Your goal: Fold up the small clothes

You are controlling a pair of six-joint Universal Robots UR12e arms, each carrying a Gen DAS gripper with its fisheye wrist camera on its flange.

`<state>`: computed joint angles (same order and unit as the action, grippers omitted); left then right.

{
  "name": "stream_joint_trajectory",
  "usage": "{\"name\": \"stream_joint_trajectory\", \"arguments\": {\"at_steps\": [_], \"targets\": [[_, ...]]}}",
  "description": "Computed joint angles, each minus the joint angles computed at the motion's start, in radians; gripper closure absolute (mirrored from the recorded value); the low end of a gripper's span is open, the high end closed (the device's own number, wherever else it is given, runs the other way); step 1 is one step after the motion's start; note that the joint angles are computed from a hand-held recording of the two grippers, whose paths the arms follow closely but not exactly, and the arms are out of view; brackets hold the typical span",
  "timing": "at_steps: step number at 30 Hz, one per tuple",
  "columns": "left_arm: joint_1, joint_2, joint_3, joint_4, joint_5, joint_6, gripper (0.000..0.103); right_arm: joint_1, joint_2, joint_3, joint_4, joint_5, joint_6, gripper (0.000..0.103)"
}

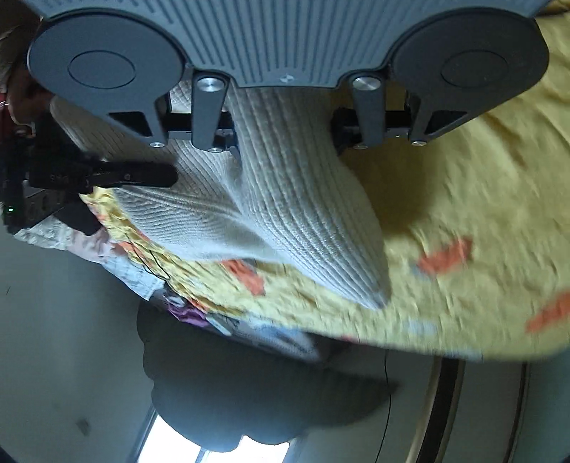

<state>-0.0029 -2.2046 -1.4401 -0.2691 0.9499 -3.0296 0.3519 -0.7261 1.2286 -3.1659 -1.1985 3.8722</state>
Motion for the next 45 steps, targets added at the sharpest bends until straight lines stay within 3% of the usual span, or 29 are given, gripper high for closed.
{"name": "stream_joint_trajectory", "arguments": {"at_steps": [3, 7, 9, 11, 15, 16, 17, 19, 21, 23, 25, 27, 30, 33, 36, 45], "targets": [[0.005, -0.005, 0.021, 0.003, 0.040, 0.036, 0.060, 0.012, 0.021, -0.046, -0.009, -0.026, -0.023, 0.042], [-0.002, -0.002, 0.039, -0.100, 0.150, 0.065, 0.049, 0.027, 0.062, -0.120, 0.074, -0.077, -0.029, 0.040], [0.002, 0.011, 0.006, -0.054, 0.166, 0.048, 0.044, 0.039, 0.066, -0.137, 0.122, -0.124, -0.032, 0.034], [0.007, 0.029, -0.050, 0.056, 0.190, 0.016, 0.040, 0.049, 0.052, -0.117, 0.116, -0.159, -0.040, 0.031], [-0.003, 0.071, -0.150, 0.208, 0.297, 0.020, 0.032, 0.089, -0.008, -0.060, 0.158, -0.324, -0.130, 0.030], [-0.007, 0.079, -0.171, 0.227, 0.316, 0.032, 0.027, 0.100, -0.021, -0.047, 0.166, -0.358, -0.169, 0.029], [-0.012, 0.080, -0.179, 0.229, 0.338, 0.052, 0.026, 0.112, -0.030, -0.038, 0.182, -0.401, -0.209, 0.023], [-0.025, 0.085, -0.195, 0.235, 0.400, 0.081, 0.026, 0.132, -0.036, -0.038, 0.243, -0.501, -0.273, 0.020], [-0.029, 0.097, -0.217, 0.260, 0.421, 0.082, 0.026, 0.140, -0.042, -0.028, 0.266, -0.557, -0.244, 0.019], [-0.030, 0.109, -0.235, 0.278, 0.424, 0.073, 0.026, 0.152, -0.052, -0.009, 0.225, -0.595, -0.204, 0.020], [-0.034, 0.114, -0.238, 0.269, 0.431, 0.053, 0.026, 0.172, -0.056, 0.002, 0.185, -0.655, -0.231, 0.019], [-0.042, 0.117, -0.232, 0.238, 0.451, 0.034, 0.026, 0.184, -0.050, -0.007, 0.192, -0.669, -0.278, 0.013], [-0.047, 0.123, -0.241, 0.237, 0.473, -0.004, 0.026, 0.193, -0.036, -0.042, 0.323, -0.711, -0.273, 0.013], [-0.053, 0.126, -0.255, 0.260, 0.501, -0.012, 0.025, 0.202, -0.043, -0.025, 0.283, -0.728, -0.222, 0.011], [-0.058, 0.130, -0.271, 0.284, 0.528, -0.014, 0.025, 0.218, -0.047, -0.027, 0.284, -0.753, -0.235, 0.001], [-0.056, 0.149, -0.310, 0.322, 0.538, -0.020, 0.024, 0.252, -0.038, -0.054, 0.348, -0.801, -0.276, 0.000]]}}
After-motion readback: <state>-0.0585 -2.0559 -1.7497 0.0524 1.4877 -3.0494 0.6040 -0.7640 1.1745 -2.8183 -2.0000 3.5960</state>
